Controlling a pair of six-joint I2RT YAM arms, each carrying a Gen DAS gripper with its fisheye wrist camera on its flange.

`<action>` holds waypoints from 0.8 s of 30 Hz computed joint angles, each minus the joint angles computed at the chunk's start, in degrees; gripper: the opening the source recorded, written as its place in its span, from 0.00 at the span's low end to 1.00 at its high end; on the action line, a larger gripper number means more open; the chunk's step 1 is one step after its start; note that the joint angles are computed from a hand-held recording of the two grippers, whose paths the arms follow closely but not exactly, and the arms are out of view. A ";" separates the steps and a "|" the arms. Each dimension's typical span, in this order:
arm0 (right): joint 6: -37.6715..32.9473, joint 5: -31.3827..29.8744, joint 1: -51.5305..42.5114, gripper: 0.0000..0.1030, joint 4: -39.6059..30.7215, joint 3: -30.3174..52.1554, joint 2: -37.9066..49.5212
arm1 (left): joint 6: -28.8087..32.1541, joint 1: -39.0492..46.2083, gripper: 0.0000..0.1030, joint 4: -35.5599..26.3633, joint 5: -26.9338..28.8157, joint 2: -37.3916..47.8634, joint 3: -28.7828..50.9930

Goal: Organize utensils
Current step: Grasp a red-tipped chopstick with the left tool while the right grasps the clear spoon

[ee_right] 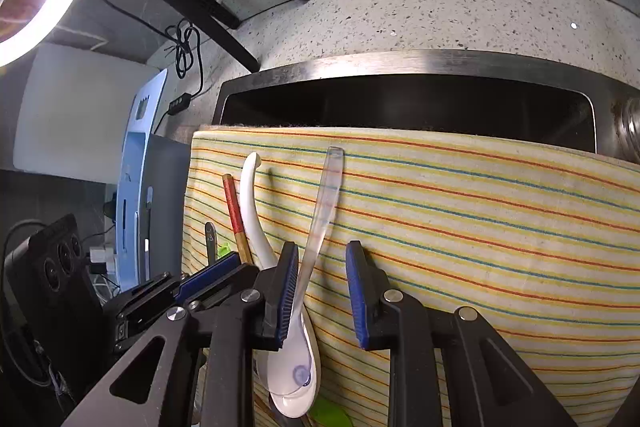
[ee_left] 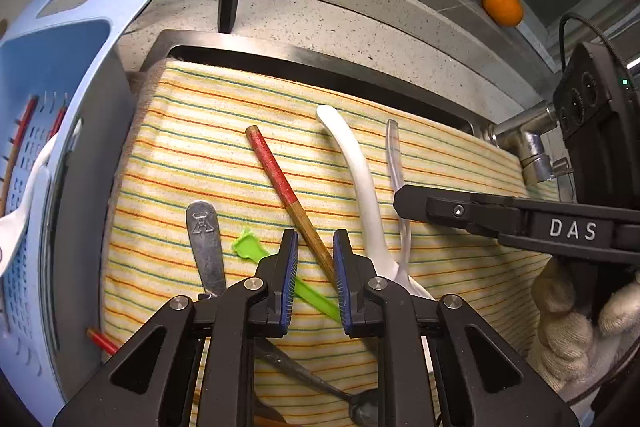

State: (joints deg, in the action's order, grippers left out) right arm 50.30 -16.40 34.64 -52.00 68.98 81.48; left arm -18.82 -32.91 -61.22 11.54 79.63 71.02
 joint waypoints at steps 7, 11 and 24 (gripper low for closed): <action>0.38 1.07 1.21 0.14 -0.62 1.32 1.51 | 1.40 -1.46 0.14 0.53 -2.15 3.07 2.31; 1.03 1.06 1.31 0.09 -0.10 0.42 0.57 | 3.63 -2.21 0.10 0.67 -3.40 3.17 2.30; 4.25 0.48 0.71 0.06 1.24 -3.60 -4.24 | 3.95 -0.24 0.05 -0.67 -1.35 2.30 1.91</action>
State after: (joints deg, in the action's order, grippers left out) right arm 54.55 -15.92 35.35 -50.76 65.38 77.25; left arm -14.87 -33.15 -61.90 10.20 81.93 72.93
